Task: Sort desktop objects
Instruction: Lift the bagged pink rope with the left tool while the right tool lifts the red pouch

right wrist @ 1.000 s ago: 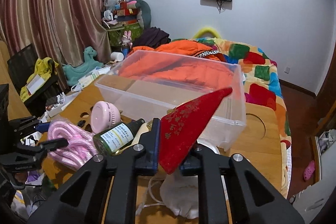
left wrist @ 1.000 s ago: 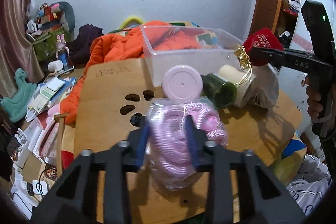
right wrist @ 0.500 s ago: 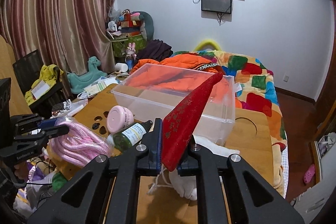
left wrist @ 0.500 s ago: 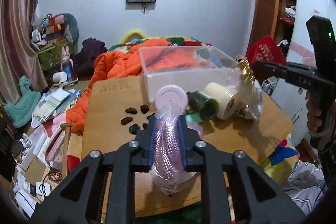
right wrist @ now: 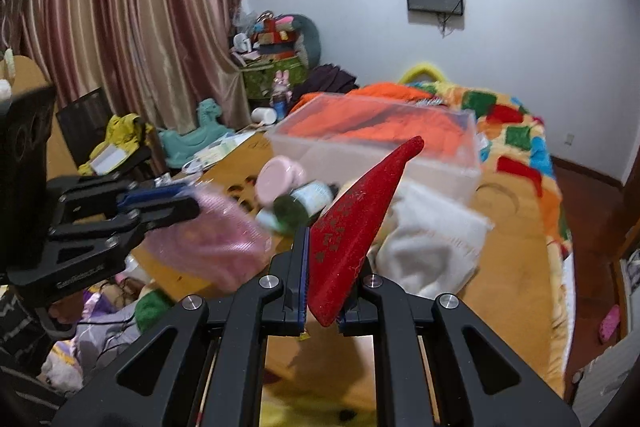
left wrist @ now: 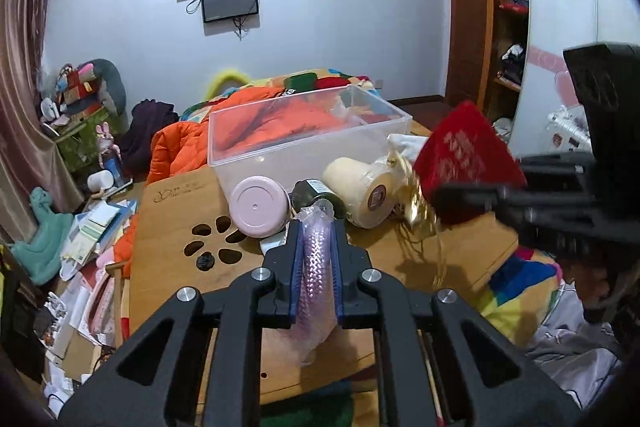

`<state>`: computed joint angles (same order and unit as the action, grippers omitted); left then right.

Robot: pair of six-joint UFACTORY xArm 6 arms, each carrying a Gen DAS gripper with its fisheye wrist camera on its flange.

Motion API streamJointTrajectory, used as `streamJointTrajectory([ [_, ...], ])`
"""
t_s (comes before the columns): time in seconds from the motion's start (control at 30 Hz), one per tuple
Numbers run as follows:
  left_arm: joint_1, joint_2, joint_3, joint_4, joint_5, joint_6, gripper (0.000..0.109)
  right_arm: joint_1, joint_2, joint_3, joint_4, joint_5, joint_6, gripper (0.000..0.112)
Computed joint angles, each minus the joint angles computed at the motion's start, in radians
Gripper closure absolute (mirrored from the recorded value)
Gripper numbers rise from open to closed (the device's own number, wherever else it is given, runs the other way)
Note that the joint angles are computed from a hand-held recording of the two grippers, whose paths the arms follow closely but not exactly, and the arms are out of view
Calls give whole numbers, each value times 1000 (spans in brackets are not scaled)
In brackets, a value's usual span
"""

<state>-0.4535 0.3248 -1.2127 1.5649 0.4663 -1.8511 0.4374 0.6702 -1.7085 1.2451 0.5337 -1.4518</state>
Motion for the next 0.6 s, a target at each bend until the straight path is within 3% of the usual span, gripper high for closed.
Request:
streamJointTrajectory([
  [0.03,2,4,-4,-4,-11,3,91,-1,3,4,-6,11,6,103],
  [0.1,3,8,-7,-5,-26,-1,69,-1,17,2,-20,31,16,103],
  [0.17,-4,15,-11,-22,-9,4,56,-1,31,-4,-27,52,21,103],
  [0.2,-12,20,-13,-38,19,11,55,-1,36,-4,-29,59,22,103],
  [0.37,9,-2,13,9,-40,-83,54,2,67,-24,-48,95,39,103],
  [0.47,39,-8,11,75,-148,-166,54,-2,89,-44,-66,125,56,103],
  [0.5,48,-7,4,81,-185,-172,59,-4,93,-49,-69,132,59,103],
  [0.57,40,-1,-8,-23,-176,-59,71,-7,98,-49,-68,136,56,103],
  [0.6,28,-3,-9,-65,-143,-7,71,-7,103,-53,-68,138,58,103],
])
